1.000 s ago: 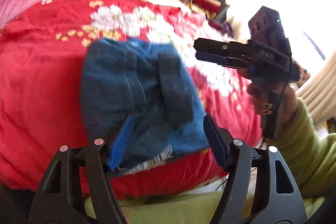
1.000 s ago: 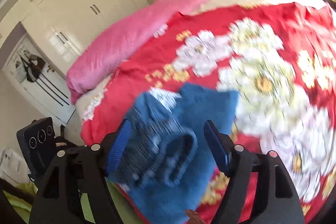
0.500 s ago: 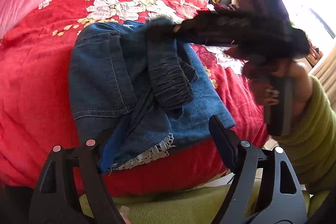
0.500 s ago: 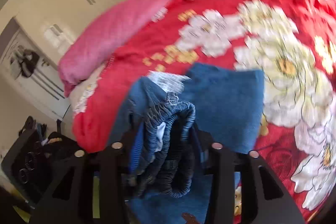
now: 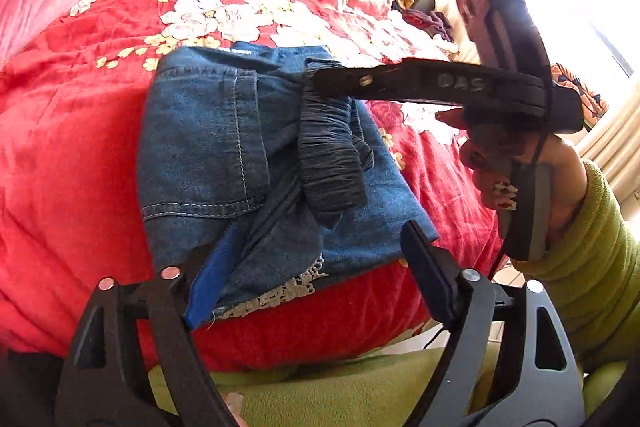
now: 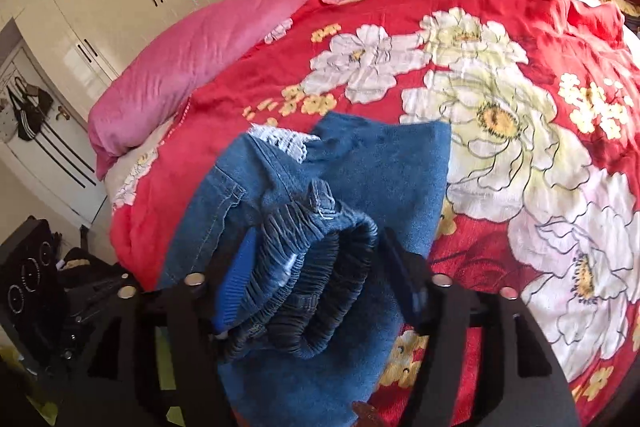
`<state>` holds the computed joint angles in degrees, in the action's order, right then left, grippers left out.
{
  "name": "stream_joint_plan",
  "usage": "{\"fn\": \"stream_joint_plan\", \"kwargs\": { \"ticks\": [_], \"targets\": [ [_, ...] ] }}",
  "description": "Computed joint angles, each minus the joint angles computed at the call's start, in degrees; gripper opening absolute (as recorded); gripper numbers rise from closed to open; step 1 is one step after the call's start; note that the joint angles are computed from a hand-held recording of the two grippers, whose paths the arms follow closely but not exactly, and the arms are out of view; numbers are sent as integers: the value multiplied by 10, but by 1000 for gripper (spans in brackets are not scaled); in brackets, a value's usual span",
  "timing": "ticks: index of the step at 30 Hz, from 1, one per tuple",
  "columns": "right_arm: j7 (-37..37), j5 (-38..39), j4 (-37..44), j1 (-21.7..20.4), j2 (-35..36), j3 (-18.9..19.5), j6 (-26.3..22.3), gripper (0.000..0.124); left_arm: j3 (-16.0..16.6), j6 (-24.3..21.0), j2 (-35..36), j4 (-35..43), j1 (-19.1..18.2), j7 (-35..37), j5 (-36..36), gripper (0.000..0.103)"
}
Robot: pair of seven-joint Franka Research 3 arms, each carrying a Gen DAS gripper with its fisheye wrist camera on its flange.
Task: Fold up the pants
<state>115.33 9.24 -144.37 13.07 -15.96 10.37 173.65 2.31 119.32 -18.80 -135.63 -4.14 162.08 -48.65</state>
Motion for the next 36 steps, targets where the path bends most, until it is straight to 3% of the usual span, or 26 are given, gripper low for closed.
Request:
{"fn": "stream_joint_plan", "kwargs": {
  "ticks": [4,11,21,22,24,26,28,31,34,36],
  "targets": [
    [45,-40,-14,-44,-37,42,4,83,3,4,-9,0,2,-2,-5,83],
    [67,-75,-44,-65,-115,70,-34,83,9,50,-30,-6,0,2,-20,93],
    [45,-105,-80,-35,-175,87,-65,83,3,118,18,36,-2,-42,-7,93],
    [36,-112,-79,-31,-171,92,-65,83,-1,126,28,45,-1,-51,-1,92],
    [26,-135,-73,-37,-161,114,-61,83,-10,143,55,69,3,-75,14,78],
    [10,-162,-64,-40,-147,132,-55,83,-17,139,77,92,7,-93,30,50],
    [-3,-188,-55,-45,-128,148,-45,83,-26,126,100,119,10,-105,45,41],
    [-17,-223,-31,-54,-90,166,-38,81,-43,132,121,137,11,-111,60,40],
    [-47,-238,-2,-33,-39,148,-30,62,-61,148,146,147,11,-133,91,40],
    [-66,-251,16,-23,-10,136,-27,60,-67,150,159,153,14,-148,103,40]
  ]
}}
